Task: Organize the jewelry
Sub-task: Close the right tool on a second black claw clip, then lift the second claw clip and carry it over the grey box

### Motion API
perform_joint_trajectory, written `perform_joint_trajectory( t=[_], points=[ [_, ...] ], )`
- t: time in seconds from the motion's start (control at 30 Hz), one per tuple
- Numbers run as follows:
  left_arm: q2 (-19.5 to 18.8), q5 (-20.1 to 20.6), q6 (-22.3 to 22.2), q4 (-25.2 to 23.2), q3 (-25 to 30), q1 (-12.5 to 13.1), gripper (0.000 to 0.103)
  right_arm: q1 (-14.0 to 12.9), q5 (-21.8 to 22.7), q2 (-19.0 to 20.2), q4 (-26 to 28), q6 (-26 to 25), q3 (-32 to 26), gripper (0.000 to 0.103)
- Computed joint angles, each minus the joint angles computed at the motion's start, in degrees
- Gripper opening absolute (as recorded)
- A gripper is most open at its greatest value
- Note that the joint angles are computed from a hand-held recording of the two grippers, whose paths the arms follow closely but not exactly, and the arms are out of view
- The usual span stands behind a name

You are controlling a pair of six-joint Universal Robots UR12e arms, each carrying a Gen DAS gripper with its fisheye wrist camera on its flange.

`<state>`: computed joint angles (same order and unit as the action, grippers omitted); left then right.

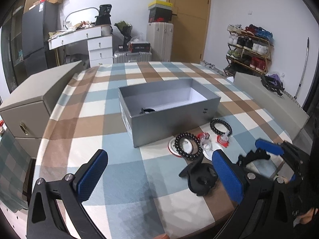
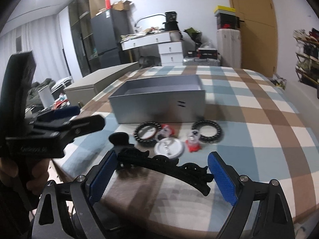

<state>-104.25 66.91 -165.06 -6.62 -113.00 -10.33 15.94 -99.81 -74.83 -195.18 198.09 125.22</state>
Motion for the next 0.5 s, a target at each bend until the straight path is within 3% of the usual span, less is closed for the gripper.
perform_joint_trajectory(
  t=[0.37, 0.5],
  points=[
    [0.2, 0.9, 6.8, -7.0, 0.6, -1.1, 0.101, -1.2, 0.7, -0.4, -0.4, 2.9, 0.8, 0.093],
    [0.3, -1.6, 8.0, -9.6, 0.8, -0.5, 0.101, -1.3, 0.6, -0.5, -0.7, 3.0, 0.9, 0.093]
  ],
)
